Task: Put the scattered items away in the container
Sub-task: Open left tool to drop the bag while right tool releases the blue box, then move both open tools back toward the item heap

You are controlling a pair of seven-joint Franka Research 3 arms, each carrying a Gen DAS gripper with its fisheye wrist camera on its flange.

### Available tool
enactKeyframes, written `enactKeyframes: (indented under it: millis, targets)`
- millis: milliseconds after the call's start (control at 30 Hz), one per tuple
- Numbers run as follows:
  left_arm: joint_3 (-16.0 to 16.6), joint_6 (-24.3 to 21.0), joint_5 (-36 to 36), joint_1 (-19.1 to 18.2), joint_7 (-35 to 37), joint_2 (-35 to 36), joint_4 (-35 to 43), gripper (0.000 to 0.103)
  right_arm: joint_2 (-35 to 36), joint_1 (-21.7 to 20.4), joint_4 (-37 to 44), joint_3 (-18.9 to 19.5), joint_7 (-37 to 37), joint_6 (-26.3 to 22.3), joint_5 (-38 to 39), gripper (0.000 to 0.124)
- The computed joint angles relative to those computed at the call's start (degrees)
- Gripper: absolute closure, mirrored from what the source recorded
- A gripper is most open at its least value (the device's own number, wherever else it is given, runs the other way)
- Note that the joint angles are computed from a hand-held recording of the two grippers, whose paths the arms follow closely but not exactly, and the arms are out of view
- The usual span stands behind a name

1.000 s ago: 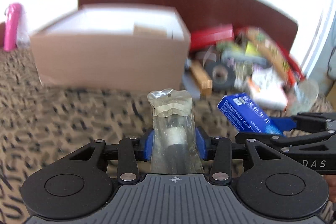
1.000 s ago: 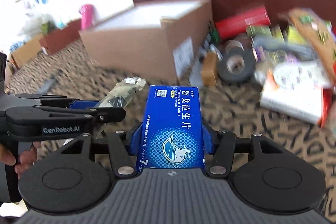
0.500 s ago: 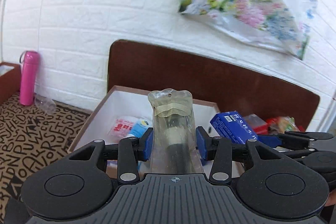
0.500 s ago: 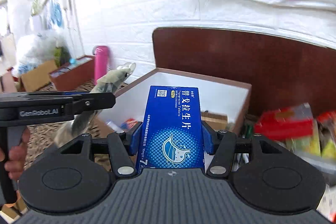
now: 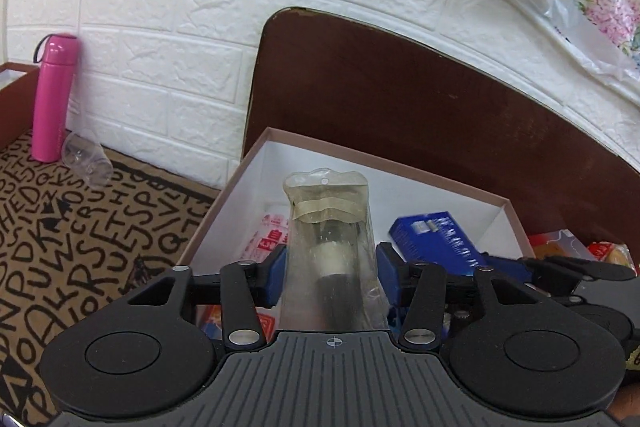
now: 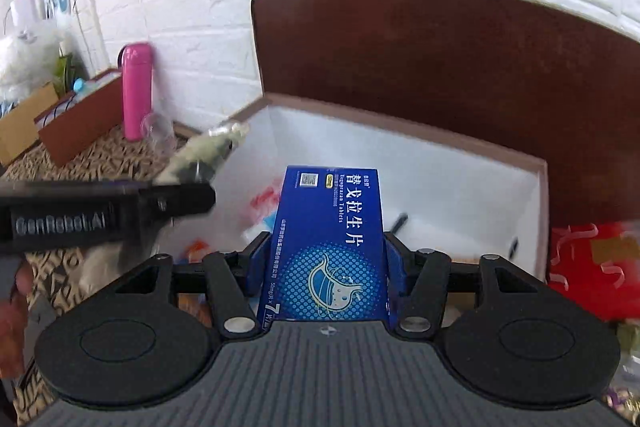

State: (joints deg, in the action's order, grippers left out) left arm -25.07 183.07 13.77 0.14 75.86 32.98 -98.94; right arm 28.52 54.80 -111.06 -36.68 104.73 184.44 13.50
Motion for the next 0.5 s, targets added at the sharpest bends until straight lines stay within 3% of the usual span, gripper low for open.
enactKeyframes:
  millis: [33, 67, 100, 200, 300, 400, 500]
  targets:
    - [0.8, 0.1, -0.3, -0.6, -0.7, -0.3, -0.2, 0.01, 1.0, 2.8, -0.1, -3.2, 1.0, 0.0, 0.3, 0.031]
    - [1.3, 0.8, -0.6, -0.8, -1.5, -0.9, -1.1, 0.0, 1.7, 4.7, -0.4, -5.4, 1.4, 0.6, 0.5, 0.031]
    - [1.0, 2.3, -0.7, -0.2, -2.0, -1.5, -2.4, 0.0, 1.3, 5.4, -1.3, -6.0, 0.7, 1.7, 0.6, 0.03]
    - [-5.8, 3.7, 1.5, 6.2, -1.8, -1.3, -4.6, 0.0, -1.4, 6.6, -5.0, -6.3, -2.2, 4.3, 2.2, 0.024]
    - [-7.6, 3.9, 2.7, 7.8, -2.9, -2.3, -6.8, 0.0, -3.2, 9.7, -8.1, -8.6, -3.5, 5.6, 5.5, 0.022]
    - [-9.0, 3.3, 3.7, 8.6, -3.4, -3.4, -8.7, 0.0, -6.2, 10.2, -10.9, -8.0, -5.9, 6.1, 7.4, 0.022]
    - [-11.4, 3.8, 4.7, 10.4, -3.3, -5.3, -11.9, 0.0, -8.9, 16.4, -15.0, -12.9, -9.0, 6.3, 10.5, 0.022]
